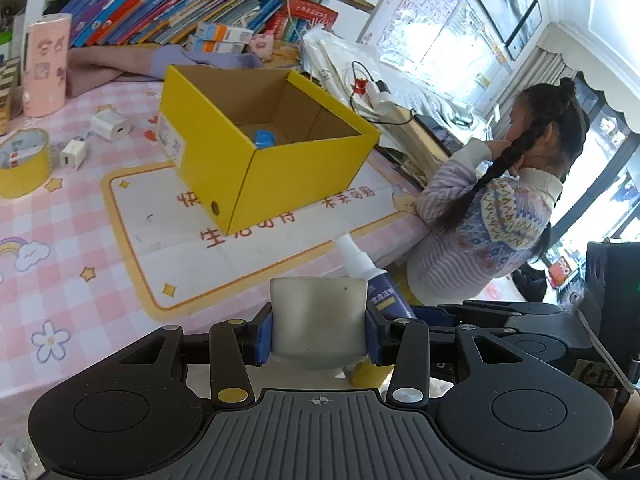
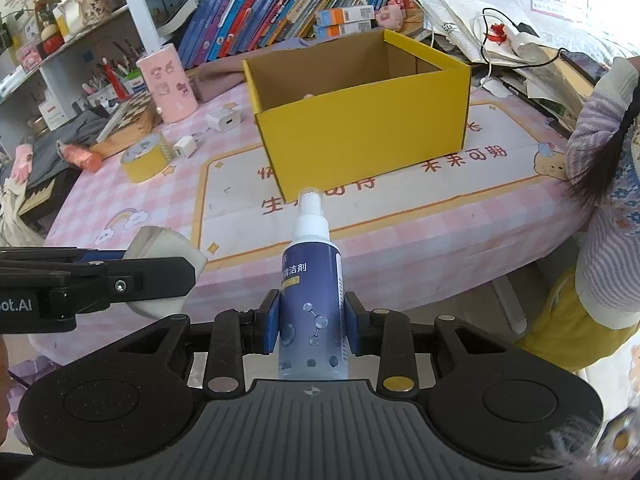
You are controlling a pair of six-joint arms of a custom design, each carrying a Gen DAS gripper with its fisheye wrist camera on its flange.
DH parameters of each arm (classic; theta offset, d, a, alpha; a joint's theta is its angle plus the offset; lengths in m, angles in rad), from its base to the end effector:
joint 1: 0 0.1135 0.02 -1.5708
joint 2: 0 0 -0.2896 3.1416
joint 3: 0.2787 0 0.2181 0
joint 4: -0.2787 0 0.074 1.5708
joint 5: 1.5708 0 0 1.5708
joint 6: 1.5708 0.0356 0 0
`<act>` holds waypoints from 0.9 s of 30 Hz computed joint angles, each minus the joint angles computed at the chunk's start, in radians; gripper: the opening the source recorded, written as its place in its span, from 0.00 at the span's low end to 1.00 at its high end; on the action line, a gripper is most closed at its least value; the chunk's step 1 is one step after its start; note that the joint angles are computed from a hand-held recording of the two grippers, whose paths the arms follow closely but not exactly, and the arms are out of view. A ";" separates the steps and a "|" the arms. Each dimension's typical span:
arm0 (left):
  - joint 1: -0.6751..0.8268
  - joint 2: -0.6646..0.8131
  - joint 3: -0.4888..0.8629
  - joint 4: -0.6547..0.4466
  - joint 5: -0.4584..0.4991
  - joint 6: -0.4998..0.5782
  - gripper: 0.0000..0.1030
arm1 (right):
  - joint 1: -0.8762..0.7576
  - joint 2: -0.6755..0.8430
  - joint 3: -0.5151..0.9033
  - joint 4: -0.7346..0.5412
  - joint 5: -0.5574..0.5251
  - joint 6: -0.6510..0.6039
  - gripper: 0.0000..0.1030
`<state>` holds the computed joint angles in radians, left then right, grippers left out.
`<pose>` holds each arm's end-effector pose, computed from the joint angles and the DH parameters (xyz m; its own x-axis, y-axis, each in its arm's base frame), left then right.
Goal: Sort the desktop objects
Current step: 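Carry the sponge and spray bottle toward the yellow box with both tools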
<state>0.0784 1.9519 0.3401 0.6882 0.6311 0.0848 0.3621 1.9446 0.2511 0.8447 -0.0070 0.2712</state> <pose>0.2419 -0.0021 0.0884 -0.7678 0.0083 -0.6407 0.3578 0.8351 -0.4180 0.2169 0.0824 0.0854 -0.7722 -0.0061 -0.6353 -0.1574 0.9706 0.1821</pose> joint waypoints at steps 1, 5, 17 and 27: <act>-0.006 0.005 0.010 -0.001 -0.001 -0.006 0.41 | -0.008 0.002 0.007 -0.004 -0.003 -0.005 0.29; -0.032 0.027 0.051 0.008 -0.005 -0.047 0.41 | -0.037 0.007 0.038 -0.027 -0.014 -0.032 0.29; -0.128 0.042 0.194 0.019 -0.041 -0.187 0.41 | -0.208 -0.023 0.182 -0.167 -0.121 -0.135 0.29; -0.210 0.065 0.344 0.049 -0.208 -0.296 0.41 | -0.353 0.001 0.462 -0.348 -0.283 -0.301 0.29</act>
